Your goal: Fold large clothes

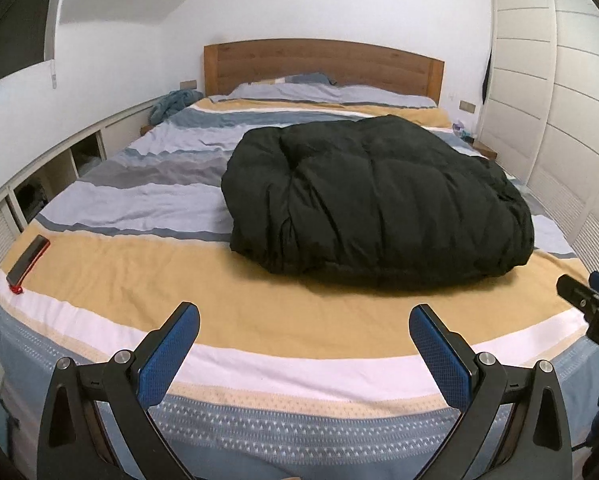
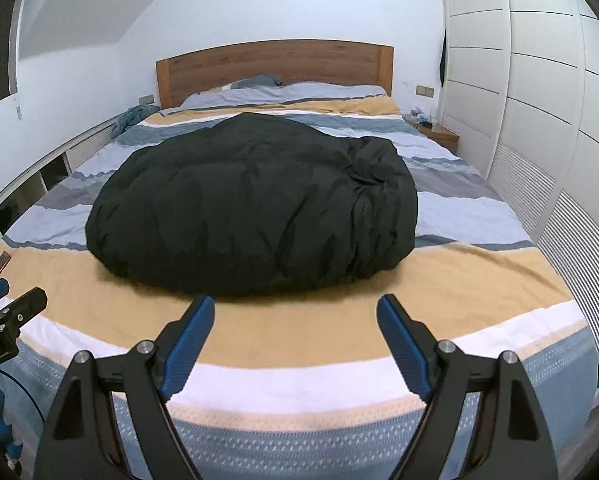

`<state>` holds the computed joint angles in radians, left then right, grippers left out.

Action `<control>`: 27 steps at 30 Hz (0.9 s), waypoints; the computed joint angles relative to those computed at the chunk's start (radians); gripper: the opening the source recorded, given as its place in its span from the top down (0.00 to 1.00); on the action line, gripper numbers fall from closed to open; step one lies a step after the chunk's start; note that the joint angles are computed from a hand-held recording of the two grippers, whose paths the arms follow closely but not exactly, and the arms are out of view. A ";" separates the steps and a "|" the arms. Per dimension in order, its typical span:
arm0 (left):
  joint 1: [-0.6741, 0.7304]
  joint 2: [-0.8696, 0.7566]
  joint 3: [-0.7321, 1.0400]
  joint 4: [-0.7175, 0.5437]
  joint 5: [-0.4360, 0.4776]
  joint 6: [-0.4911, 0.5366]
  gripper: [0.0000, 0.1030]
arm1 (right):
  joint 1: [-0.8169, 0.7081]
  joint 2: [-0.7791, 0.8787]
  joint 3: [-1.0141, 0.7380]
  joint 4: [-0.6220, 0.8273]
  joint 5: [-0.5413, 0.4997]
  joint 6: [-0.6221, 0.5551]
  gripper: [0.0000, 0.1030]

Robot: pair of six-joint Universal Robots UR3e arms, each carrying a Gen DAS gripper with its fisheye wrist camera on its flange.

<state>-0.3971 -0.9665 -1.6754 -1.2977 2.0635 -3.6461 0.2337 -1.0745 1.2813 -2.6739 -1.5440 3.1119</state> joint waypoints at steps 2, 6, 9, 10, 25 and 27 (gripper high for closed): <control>-0.068 -0.017 0.024 -0.031 0.054 -0.049 0.00 | 0.009 -0.019 0.016 0.012 -0.016 -0.009 0.19; -0.183 -0.060 0.065 -0.081 0.139 -0.121 0.00 | 0.026 -0.055 0.052 0.022 -0.048 -0.016 0.19; -0.249 -0.085 0.091 -0.116 0.176 -0.172 0.00 | 0.042 -0.065 0.051 0.054 -0.090 -0.020 0.19; -0.271 -0.094 0.099 -0.130 0.190 -0.190 0.00 | 0.041 -0.073 0.057 0.062 -0.090 -0.017 0.19; -0.472 -0.244 0.270 -0.340 0.341 -0.410 0.00 | 0.031 -0.178 0.165 0.078 -0.091 -0.020 0.19; -0.490 -0.260 0.291 -0.362 0.351 -0.432 0.00 | 0.025 -0.192 0.184 0.073 -0.085 -0.019 0.19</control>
<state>-0.8873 -1.2261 -1.3849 -1.6601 2.4148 -4.0777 0.2586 -1.2666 1.4657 -2.6006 -1.6295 3.0929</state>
